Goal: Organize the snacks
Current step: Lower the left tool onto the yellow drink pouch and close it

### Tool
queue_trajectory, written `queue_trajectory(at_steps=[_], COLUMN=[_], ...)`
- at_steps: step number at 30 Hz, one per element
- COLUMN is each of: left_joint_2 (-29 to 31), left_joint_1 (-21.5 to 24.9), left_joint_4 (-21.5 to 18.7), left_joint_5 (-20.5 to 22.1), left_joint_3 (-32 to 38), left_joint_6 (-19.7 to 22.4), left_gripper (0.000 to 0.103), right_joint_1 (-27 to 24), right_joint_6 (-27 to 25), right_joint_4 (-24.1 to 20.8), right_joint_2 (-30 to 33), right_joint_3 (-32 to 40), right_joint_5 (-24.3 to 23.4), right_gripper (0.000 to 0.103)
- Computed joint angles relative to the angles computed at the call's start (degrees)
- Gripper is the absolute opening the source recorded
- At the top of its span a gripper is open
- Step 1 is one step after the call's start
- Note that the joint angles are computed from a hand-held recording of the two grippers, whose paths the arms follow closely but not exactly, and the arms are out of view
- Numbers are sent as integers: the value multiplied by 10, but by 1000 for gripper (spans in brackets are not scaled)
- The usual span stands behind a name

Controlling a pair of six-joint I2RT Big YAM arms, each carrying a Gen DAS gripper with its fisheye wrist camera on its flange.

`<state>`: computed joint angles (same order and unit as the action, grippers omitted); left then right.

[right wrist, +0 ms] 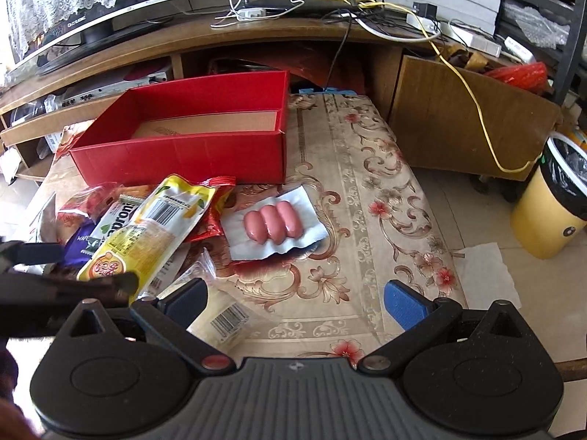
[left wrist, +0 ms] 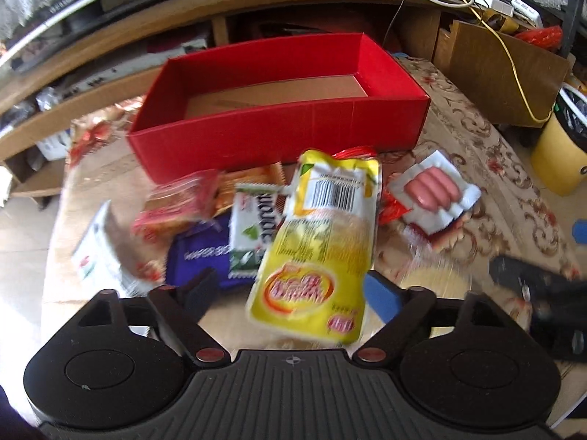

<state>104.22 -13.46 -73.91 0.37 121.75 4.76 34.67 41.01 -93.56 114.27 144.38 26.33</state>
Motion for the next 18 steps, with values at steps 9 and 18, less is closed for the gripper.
queue_trajectory(at_steps=[9,18], left_joint_2=[99,117], left_joint_1=[-11,-16], left_joint_4=[-55,-97], left_joint_5=[4,-27], left_joint_3=[137,172], left_joint_6=[31,34], left_gripper=[85,76], right_joint_1=[-11,-30], right_joint_6=[3,16], right_joint_4=[14,48], right_joint_2=[-17,-53], right_joint_3=[-32,-89], right_joint_5=[-37,-104], right_gripper=[103,90])
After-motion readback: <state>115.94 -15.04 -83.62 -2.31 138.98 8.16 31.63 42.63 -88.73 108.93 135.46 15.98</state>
